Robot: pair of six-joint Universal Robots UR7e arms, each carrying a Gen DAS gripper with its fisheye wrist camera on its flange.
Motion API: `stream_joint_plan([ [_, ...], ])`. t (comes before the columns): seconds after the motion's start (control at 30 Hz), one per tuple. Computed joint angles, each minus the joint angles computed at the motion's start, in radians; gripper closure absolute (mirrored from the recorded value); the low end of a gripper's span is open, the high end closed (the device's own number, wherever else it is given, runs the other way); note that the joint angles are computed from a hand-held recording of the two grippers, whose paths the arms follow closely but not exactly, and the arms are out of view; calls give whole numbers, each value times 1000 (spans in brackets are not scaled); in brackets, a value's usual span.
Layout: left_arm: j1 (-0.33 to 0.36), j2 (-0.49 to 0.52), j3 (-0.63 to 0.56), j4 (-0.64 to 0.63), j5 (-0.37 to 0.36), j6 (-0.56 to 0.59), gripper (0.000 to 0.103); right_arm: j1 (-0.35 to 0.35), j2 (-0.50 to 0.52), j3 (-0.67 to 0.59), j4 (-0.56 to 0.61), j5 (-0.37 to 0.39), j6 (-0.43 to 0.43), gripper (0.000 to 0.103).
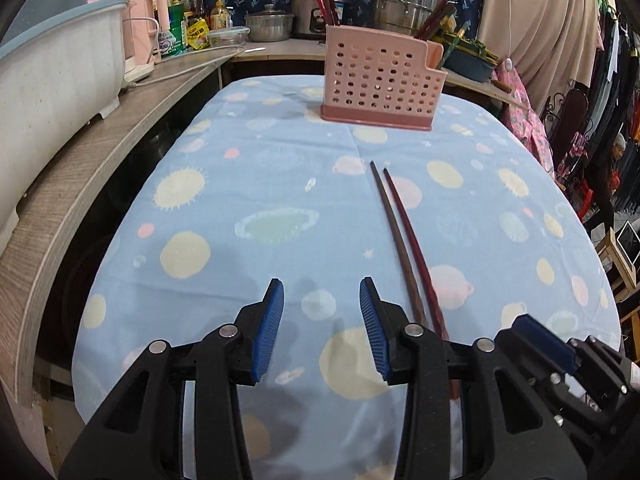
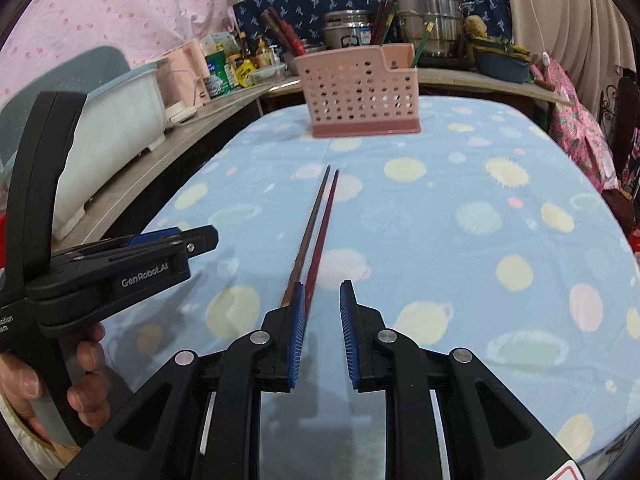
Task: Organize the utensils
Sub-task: 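Withdraw both grippers from the basket toward the last two chopsticks, then grasp the dark-red chopstick with the right gripper while the left gripper grasps the brown one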
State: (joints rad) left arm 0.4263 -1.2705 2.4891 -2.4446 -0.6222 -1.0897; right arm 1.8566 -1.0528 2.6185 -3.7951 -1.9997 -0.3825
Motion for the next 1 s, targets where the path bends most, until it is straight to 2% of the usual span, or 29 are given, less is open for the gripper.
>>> stream_joint_plan([
  [0.27,-10,-7,25,24,-38,-32,65,-9,57,19,-21,2,8,84],
  [0.37,-13,-10,31,26,-47,-36,61,-9,67,17,-23,3,9,84],
  [0.5,-16,-13,34,34,-48,-42,51,-8,84,14,-23,-1,13,84],
  [0.77,-19,-16,38,34,-53,-47,48,-11,117,8,-48,-30,5,84],
  [1.0,-23,-11,40,23,-60,-39,41,-14,132,5,-78,-50,-11,95],
])
